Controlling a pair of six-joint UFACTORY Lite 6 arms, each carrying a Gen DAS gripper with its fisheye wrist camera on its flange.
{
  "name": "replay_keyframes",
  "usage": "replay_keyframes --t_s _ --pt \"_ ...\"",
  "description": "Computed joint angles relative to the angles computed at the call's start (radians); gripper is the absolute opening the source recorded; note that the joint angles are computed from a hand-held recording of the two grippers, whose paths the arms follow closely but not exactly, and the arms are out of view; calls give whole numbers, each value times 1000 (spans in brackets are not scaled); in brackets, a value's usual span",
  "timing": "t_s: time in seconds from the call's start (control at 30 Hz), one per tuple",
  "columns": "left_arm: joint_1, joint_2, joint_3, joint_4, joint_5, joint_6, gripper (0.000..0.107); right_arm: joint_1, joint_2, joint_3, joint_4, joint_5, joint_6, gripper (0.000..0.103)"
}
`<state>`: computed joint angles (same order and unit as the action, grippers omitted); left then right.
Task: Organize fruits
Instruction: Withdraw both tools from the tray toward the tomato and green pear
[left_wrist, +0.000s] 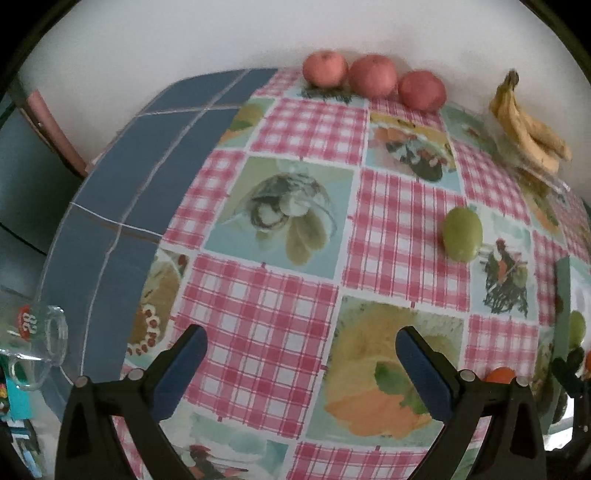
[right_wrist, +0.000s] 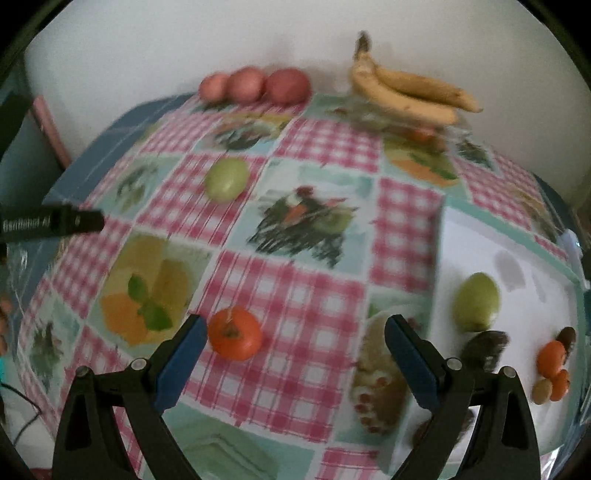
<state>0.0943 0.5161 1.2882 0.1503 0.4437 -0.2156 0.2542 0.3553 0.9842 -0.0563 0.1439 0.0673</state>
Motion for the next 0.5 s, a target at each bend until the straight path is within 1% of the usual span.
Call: replay_keyframes --t_s 0.13,0.33,0.37,0.5 --pt "-14 44 22 4 13 -1 103 40 42 10 -228 6 209 97" --pt "-24 67 33 46 11 -55 103 64 110 38 -389 24 365 97" --pt "-24 73 36 49 12 -59 103 64 111 35 -406 18 379 97" --pt "-22 87 47 72 7 -103 103 55 116 33 -317 2 302 97"
